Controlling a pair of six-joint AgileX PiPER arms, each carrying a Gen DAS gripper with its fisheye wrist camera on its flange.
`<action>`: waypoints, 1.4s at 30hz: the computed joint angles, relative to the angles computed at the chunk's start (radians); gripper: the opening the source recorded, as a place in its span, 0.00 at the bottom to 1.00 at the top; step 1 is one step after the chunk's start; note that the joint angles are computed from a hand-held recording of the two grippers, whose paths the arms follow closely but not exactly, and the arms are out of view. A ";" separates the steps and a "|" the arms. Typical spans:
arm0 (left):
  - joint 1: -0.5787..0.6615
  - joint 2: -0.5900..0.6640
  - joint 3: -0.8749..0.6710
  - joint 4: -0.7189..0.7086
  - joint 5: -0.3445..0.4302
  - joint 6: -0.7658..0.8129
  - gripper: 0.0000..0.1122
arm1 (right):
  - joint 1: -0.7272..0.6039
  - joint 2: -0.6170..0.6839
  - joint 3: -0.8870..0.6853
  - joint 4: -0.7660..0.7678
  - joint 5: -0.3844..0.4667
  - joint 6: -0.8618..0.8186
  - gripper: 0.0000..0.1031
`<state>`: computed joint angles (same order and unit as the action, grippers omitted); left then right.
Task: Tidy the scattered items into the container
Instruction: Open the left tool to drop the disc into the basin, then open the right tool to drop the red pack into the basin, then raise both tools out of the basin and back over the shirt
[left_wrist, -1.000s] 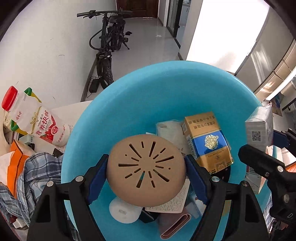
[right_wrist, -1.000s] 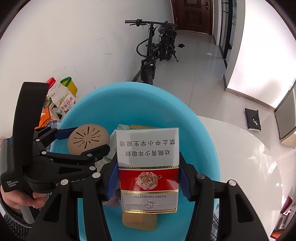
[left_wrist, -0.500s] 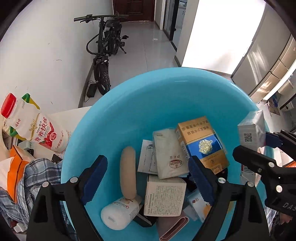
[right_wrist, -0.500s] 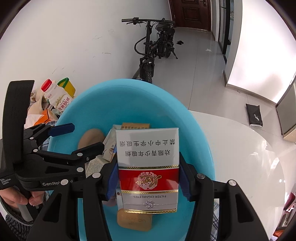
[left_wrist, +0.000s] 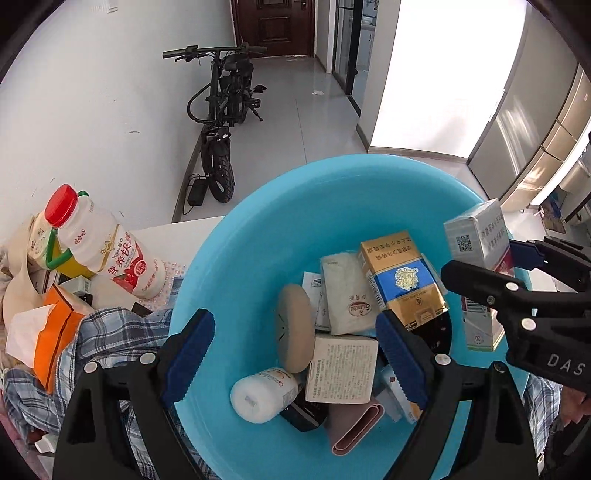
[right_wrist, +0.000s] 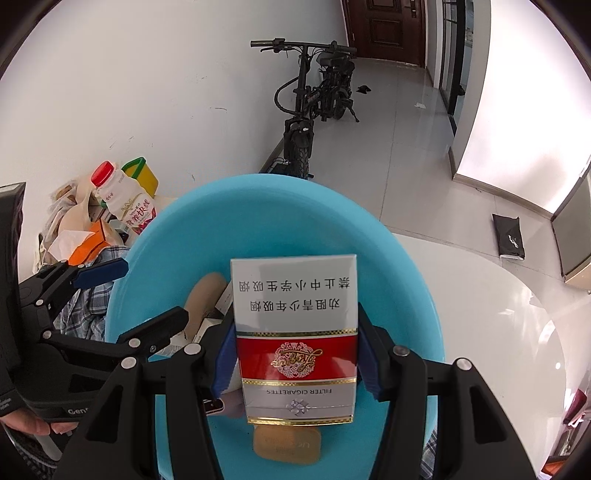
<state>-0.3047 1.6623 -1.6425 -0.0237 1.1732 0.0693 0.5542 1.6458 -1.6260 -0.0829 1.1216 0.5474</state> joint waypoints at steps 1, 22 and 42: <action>0.010 -0.007 0.010 -0.010 -0.005 0.004 0.81 | -0.003 0.013 -0.010 0.009 -0.001 -0.004 0.52; 0.071 -0.003 0.035 -0.055 -0.028 0.057 0.81 | -0.029 0.106 -0.070 0.067 0.000 0.000 0.69; 0.057 -0.177 0.103 -0.062 0.013 0.037 0.81 | 0.148 -0.064 -0.012 -0.128 0.054 0.196 0.71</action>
<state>-0.2479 1.4848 -1.5395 -0.0855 1.1861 0.1062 0.7024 1.5813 -1.6376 -0.2109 1.1757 0.7435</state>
